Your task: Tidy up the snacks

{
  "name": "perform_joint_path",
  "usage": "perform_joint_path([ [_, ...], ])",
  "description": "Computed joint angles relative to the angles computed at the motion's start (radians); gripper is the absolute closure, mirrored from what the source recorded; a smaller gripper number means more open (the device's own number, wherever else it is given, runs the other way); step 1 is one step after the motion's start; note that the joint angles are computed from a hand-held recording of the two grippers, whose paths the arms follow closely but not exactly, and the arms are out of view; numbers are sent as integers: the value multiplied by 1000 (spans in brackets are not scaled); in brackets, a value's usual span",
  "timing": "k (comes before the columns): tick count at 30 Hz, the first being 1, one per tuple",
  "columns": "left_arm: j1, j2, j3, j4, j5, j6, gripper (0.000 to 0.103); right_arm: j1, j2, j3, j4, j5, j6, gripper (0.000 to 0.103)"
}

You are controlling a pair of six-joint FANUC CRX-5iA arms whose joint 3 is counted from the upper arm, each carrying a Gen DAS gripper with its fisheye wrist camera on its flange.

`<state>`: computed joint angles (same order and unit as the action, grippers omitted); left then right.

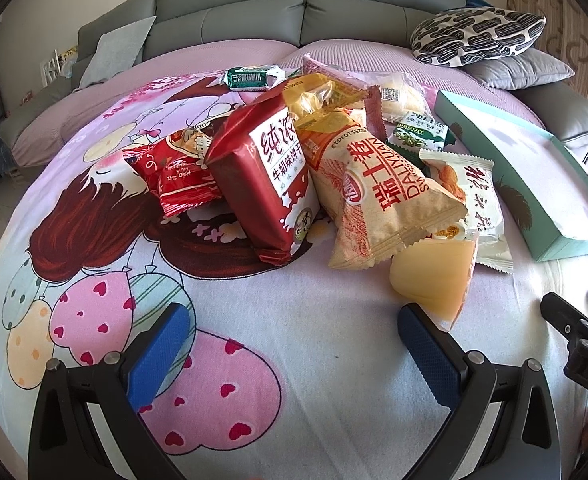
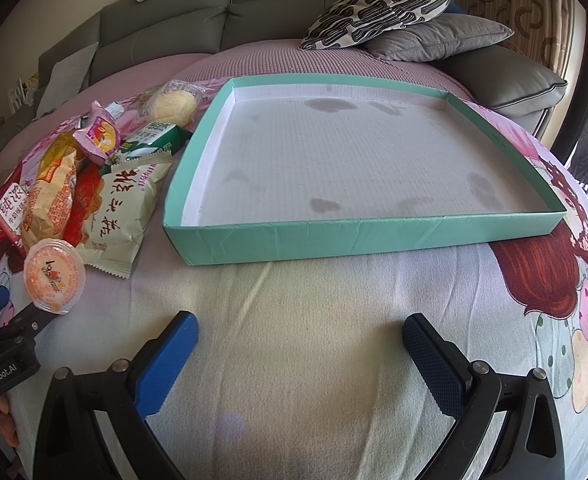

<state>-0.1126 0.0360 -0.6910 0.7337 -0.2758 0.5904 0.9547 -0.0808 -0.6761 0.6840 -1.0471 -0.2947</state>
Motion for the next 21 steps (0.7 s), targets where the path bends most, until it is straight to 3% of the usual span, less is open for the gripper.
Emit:
perform_joint_path([
  [3,22,-12,24,-71,-57,52,0,4,-14,-9,6,0,-8,0],
  [7,26,-104,-38,114,-66,-106,0,40,-65,-32,79,-45,-93,0],
  [11,52,-157,-10,119,-112,-86,0,65,-118,-29,178,-85,-139,0],
  [15,69,-167,33,129,-137,-46,0,35,-141,-16,267,11,-126,0],
  [19,68,-142,68,226,-155,-10,0,-20,-121,14,270,141,-105,0],
  [21,68,-130,86,216,-146,28,0,-33,-101,40,241,172,-77,0],
])
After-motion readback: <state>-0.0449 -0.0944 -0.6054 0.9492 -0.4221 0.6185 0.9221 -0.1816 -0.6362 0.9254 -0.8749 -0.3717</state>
